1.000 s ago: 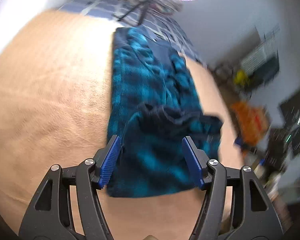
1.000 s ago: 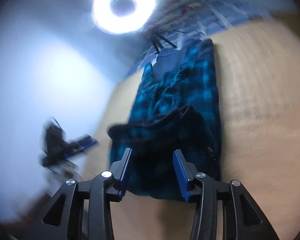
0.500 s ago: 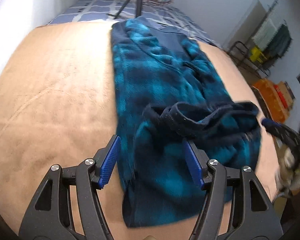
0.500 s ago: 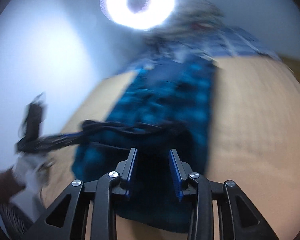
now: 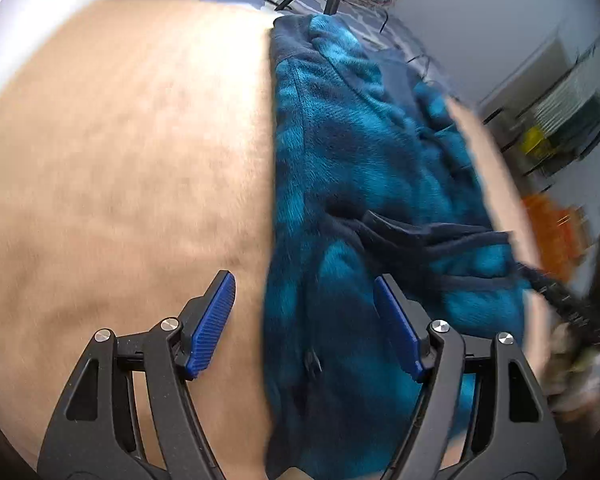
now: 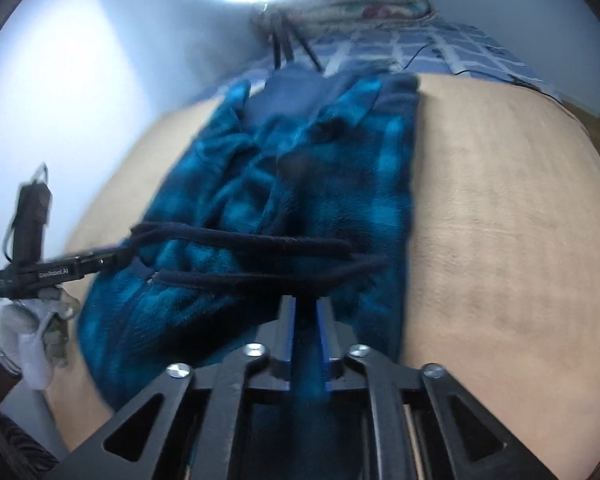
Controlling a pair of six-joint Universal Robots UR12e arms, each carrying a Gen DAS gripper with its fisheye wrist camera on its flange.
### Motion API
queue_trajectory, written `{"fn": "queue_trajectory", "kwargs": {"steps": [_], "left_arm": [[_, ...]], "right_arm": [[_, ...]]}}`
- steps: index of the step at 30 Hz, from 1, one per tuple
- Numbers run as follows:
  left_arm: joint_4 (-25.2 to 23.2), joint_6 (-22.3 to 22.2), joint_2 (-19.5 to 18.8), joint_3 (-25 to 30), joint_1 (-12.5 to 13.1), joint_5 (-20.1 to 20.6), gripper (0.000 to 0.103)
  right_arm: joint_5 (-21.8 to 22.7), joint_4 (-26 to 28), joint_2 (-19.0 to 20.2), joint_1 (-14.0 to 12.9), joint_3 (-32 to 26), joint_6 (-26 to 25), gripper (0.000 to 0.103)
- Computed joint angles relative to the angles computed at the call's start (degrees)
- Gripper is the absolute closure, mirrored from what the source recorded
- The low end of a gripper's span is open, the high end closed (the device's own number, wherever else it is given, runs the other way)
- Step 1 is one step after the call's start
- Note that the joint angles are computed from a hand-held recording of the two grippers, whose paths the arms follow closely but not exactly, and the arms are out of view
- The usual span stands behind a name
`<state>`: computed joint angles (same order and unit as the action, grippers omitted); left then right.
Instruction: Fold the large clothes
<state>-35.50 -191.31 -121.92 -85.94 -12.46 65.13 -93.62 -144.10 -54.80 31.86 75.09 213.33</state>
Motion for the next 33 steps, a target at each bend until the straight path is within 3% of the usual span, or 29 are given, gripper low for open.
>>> {"fn": "queue_trajectory", "kwargs": {"steps": [1,3,5,6,7,9,10,11,13,15,19,20,21,22,23,24,25,29,33], "left_arm": [[-0.1,-0.9,0.6,-0.9,1.0,-3.3,0.028],[0.6,-2.5,1.9,-2.8,2.2,-7.3,0.028],[0.1,-1.4,2.9,-4.1,2.5,-10.0,0.032],[-1.2,-0.1,3.2,-4.3,2.5,-10.5,0.039],[-2.4,0.8,3.2,-3.9,2.2,-10.1,0.053],[-4.4,2.4,3.3,-3.2,1.2,-6.1,0.066],[-4.1,2.7,3.5,-3.6,0.6,-3.5,0.066],[-3.6,3.0,3.5,-3.8,-0.1,-0.4,0.066],[-1.5,4.7,3.4,-4.8,-1.0,3.5,0.061],[0.9,5.8,3.5,-5.6,-1.2,4.4,0.060],[1.2,3.2,3.9,-5.7,0.4,0.2,0.058],[1.7,2.1,4.0,-5.7,0.8,-0.9,0.053],[2.0,0.9,3.9,-5.8,1.4,-3.1,0.041],[2.3,-0.4,3.6,-5.7,2.0,-5.3,0.031],[2.7,-2.2,3.3,-5.5,2.5,-7.2,0.029],[2.4,-4.1,2.6,-5.1,3.0,-9.7,0.029],[1.1,-4.8,2.1,-4.5,3.4,-11.4,0.029],[-1.6,-8.0,-0.2,-2.4,3.7,-14.0,0.029],[-3.0,-4.5,-1.2,-0.4,2.9,-12.6,0.029]], "right_arm": [[-0.5,-2.8,-1.5,0.1,2.4,1.1,0.064],[0.4,-5.6,-2.8,-0.1,4.8,3.1,0.058],[2.8,-9.4,-4.7,-0.4,8.7,6.6,0.058],[4.3,-10.0,-5.2,-0.5,10.0,8.1,0.058],[5.7,-10.7,-5.3,-0.8,10.7,9.3,0.059],[8.5,-11.8,-5.2,-1.1,11.8,11.4,0.062],[8.6,-10.9,-5.0,-0.9,11.7,11.9,0.074],[8.5,-10.3,-4.7,-0.7,11.3,11.5,0.078],[4.7,-2.5,-3.6,0.6,8.6,8.1,0.077],[3.6,0.5,-3.2,0.9,7.9,7.5,0.077],[4.6,0.5,-4.1,0.6,8.1,6.8,0.074],[5.6,-1.7,-4.6,0.3,8.9,6.6,0.073],[5.9,-4.3,-5.0,0.1,9.8,6.8,0.070],[5.9,-6.3,-5.3,0.0,10.5,7.2,0.058],[5.5,-9.3,-5.7,-0.2,11.5,8.0,0.050],[5.1,-11.9,-6.0,-0.3,12.4,8.8,0.033],[5.0,-13.6,-6.0,-0.3,12.7,9.6,0.023],[7.5,-14.6,-4.5,-1.4,12.0,12.2,0.022],[10.3,-14.0,-2.7,-2.3,11.0,13.5,0.025]]}}
